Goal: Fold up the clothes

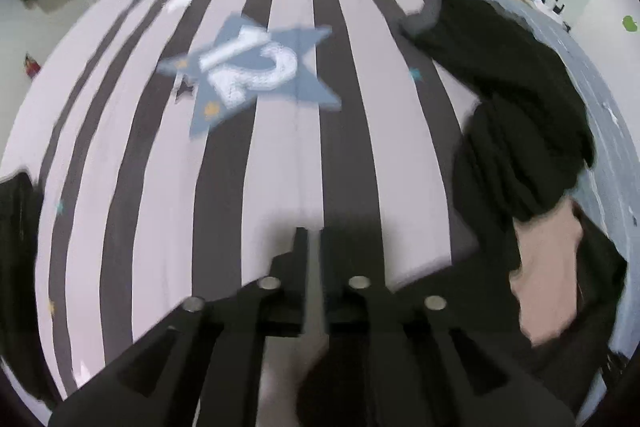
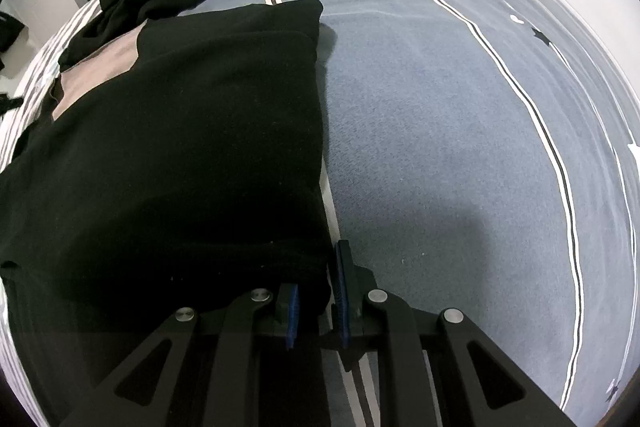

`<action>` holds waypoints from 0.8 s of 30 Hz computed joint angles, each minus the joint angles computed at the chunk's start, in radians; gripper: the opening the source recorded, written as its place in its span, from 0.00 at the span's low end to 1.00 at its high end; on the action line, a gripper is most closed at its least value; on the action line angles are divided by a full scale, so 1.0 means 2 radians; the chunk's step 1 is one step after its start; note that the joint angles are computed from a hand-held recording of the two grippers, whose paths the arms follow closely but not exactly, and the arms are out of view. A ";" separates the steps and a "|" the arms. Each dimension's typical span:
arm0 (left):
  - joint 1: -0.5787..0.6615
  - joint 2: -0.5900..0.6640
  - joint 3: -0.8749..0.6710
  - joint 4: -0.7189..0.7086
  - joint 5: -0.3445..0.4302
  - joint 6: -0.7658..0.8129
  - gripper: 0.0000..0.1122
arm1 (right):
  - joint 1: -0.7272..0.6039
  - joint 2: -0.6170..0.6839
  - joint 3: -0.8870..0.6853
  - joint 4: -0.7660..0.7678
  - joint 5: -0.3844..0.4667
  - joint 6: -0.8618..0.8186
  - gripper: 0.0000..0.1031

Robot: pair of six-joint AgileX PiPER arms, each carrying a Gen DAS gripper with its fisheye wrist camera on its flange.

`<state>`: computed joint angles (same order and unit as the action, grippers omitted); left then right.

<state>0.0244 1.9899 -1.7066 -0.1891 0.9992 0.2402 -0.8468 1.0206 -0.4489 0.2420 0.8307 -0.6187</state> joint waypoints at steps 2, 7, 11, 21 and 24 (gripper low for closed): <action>0.018 -0.037 0.047 -0.036 0.011 0.031 0.12 | 0.000 0.002 -0.001 0.000 -0.001 0.002 0.12; 0.062 -0.179 0.231 -0.120 0.023 0.128 0.24 | 0.022 -0.001 0.005 -0.006 -0.010 0.026 0.12; 0.045 -0.227 0.296 -0.078 0.004 0.098 0.26 | -0.019 -0.015 0.006 0.007 0.010 -0.022 0.12; -0.017 -0.235 0.339 -0.028 -0.084 0.065 0.06 | -0.006 -0.018 0.003 -0.002 0.009 -0.010 0.12; -0.030 -0.252 0.351 -0.015 -0.091 0.052 0.05 | -0.021 -0.023 0.007 0.005 0.013 -0.028 0.12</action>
<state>-0.0352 1.4851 -1.0042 -0.2196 0.8168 0.3435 -0.8878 0.9743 -0.4346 0.2519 0.8561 -0.6740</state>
